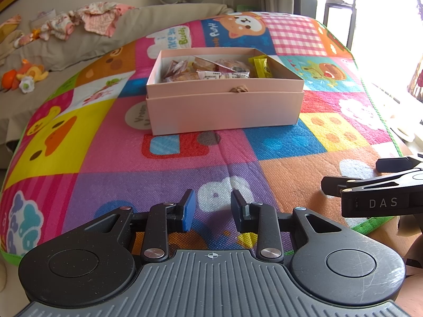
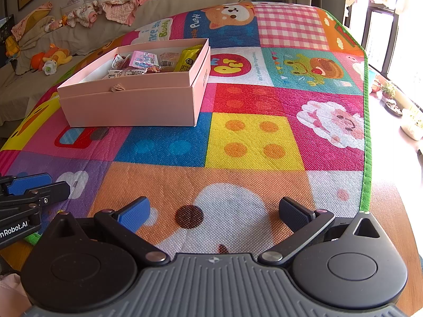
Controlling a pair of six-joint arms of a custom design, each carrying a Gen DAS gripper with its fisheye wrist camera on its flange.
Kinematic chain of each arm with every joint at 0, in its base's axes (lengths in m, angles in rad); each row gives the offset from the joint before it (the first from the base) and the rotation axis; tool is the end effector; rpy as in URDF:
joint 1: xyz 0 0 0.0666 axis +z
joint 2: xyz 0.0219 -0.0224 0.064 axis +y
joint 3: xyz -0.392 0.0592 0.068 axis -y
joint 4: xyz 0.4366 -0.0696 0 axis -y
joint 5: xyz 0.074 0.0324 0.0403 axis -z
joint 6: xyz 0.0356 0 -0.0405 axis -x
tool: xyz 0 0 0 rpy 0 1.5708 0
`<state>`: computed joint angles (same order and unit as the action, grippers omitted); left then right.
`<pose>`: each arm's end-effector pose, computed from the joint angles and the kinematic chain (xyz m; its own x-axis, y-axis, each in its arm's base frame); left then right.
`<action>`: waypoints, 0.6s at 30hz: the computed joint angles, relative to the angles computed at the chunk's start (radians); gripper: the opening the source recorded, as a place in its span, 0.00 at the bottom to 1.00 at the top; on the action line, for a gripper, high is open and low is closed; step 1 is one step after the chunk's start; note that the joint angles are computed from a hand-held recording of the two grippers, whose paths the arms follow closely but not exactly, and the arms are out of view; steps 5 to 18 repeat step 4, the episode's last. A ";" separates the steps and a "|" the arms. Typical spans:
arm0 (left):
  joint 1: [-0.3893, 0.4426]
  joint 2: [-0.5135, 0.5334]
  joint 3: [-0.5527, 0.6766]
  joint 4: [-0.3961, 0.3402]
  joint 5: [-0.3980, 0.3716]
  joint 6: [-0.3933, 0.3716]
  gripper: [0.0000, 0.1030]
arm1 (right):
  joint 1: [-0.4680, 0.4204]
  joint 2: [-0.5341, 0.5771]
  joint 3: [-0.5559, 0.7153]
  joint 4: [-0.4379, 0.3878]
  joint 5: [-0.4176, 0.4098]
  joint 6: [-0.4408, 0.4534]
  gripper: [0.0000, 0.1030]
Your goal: Organize objects
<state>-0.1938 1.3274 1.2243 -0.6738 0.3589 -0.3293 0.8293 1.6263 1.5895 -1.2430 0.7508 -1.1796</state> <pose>0.4922 -0.1097 0.4071 -0.5132 0.4093 -0.7544 0.6257 0.7801 -0.0024 0.4075 0.4084 0.4063 -0.6229 0.3206 -0.7136 0.4429 0.8964 0.0160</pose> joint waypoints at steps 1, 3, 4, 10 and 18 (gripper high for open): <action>0.000 0.000 0.000 0.000 0.000 0.000 0.32 | 0.000 0.000 0.000 0.000 0.000 0.000 1.00; -0.001 -0.001 -0.001 0.001 -0.003 0.002 0.33 | 0.000 0.000 0.000 0.000 0.000 0.000 1.00; -0.002 -0.002 -0.002 0.001 -0.004 0.003 0.33 | 0.000 0.000 0.000 0.000 0.000 0.000 1.00; -0.002 -0.002 -0.002 0.001 -0.004 0.003 0.33 | 0.000 0.000 0.000 0.000 0.000 0.000 1.00; -0.002 -0.002 -0.002 0.001 -0.004 0.003 0.33 | 0.000 0.000 0.000 0.000 0.000 0.000 1.00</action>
